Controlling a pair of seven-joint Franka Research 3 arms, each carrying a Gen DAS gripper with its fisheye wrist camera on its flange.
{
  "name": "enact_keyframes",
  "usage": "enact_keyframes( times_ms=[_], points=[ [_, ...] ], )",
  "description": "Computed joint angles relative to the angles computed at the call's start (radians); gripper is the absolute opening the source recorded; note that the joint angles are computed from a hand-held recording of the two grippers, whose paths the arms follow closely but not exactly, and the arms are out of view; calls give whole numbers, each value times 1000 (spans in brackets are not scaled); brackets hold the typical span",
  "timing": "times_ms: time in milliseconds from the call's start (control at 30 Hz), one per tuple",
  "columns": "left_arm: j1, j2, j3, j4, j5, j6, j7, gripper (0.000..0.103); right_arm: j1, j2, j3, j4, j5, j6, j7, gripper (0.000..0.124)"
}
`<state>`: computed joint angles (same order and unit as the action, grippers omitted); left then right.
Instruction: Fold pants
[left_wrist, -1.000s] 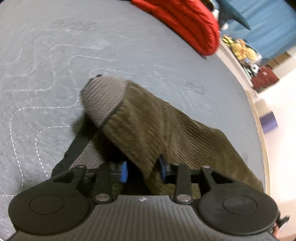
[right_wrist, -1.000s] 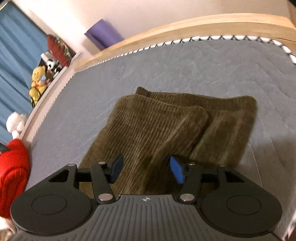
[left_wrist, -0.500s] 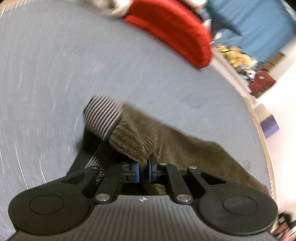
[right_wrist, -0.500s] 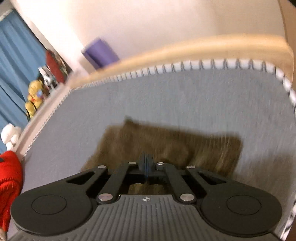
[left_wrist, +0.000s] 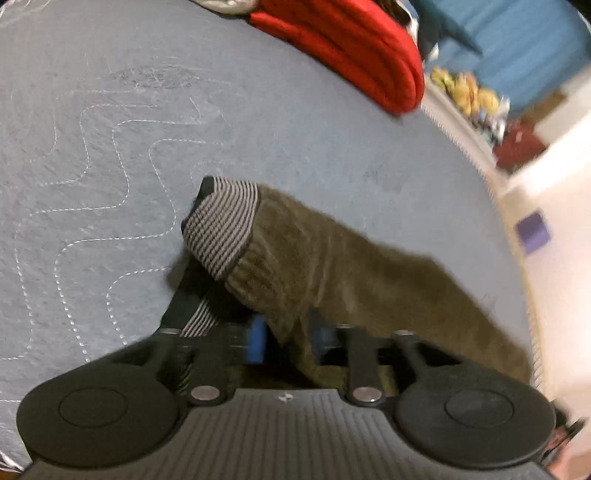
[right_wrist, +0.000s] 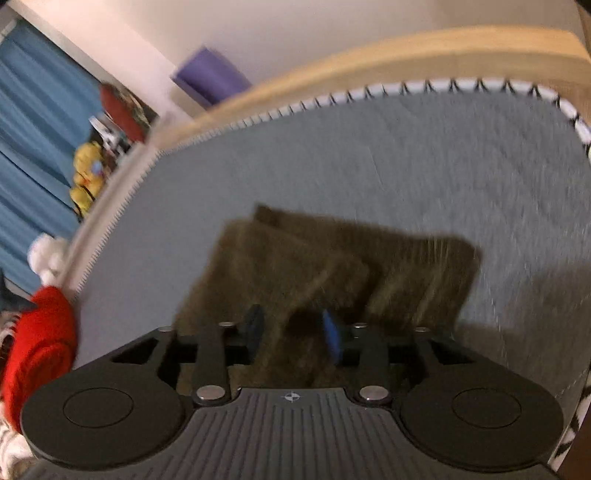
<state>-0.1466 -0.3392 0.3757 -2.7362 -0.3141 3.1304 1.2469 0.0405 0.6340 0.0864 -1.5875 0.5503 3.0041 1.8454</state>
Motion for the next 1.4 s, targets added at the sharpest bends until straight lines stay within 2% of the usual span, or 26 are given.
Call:
enact_keyframes(
  times_ms=[33,67,100,200,300,333,367,433,500,533,600,633,667,700,800,867,933,1000,1033,1100,1167,1200,1233,1267,1333,1400],
  points=[
    [19,14,-13,5,17,4,-39,61,9,12,-12,17,-6,-28,19,41],
    [69,31,-60,14,11,-5,-58,60,28,25,-36,37,-18,-55,52,42],
    [98,42,-82,20,17,-11,-85,60,53,36,-64,50,-39,-61,85,42],
    [50,67,-25,33,-41,16,-95,59,120,63,-140,90,-122,-76,161,45],
    [120,74,-83,31,-6,7,-138,40,176,78,-202,115,-215,-93,227,48],
    [172,71,-131,23,25,3,-165,37,181,72,-211,105,-235,-92,237,44],
    [226,72,-180,21,63,-3,-194,34,204,72,-241,105,-265,-103,269,34],
    [282,52,-228,3,122,-5,-223,27,233,70,-285,100,-321,-126,324,19],
    [344,47,-285,-5,187,10,-265,22,227,61,-281,83,-349,-116,346,9],
    [375,38,-314,-16,219,23,-286,19,215,55,-267,71,-352,-93,342,3],
    [467,16,-406,-37,289,71,-332,17,207,44,-257,42,-356,-25,336,2],
    [517,-2,-459,-48,318,98,-352,16,219,30,-271,13,-354,32,350,2],
    [561,-26,-506,-63,336,128,-373,15,208,14,-254,-19,-342,107,342,2],
    [572,-47,-518,-77,345,152,-389,15,203,0,-240,-49,-310,193,304,2],
    [546,-122,-486,-119,373,183,-416,14,296,-29,-333,-119,-294,377,280,2],
    [514,-174,-453,-128,400,107,-412,14,388,-40,-427,-150,-226,436,239,2],
    [458,-199,-394,-123,421,3,-396,14,496,-45,-546,-166,-127,383,203,2],
    [395,-208,-328,-115,425,-93,-361,15,571,-35,-647,-153,-82,225,179,2],
    [378,-208,-313,-107,429,-139,-339,15,590,-29,-682,-145,-94,132,205,2],
    [358,-197,-300,-94,430,-190,-307,15,579,-17,-698,-110,-117,-66,264,2],
    [368,-191,-319,-78,455,-231,-278,17,541,-18,-668,-94,-123,-158,298,2],
    [371,-193,-322,-75,458,-238,-274,19,526,-22,-654,-94,-130,-170,302,2],
    [384,-195,-335,-71,465,-248,-280,26,516,-29,-642,-98,-141,-164,302,2],
    [421,-200,-375,-68,485,-258,-305,32,512,-35,-635,-106,-155,-151,306,2],
    [573,-227,-529,-62,622,-262,-452,39,505,-40,-620,-109,-179,-123,323,4],
    [692,-269,-642,-69,744,-222,-571,42,509,-22,-638,-83,-222,-138,370,11]
  ],
)
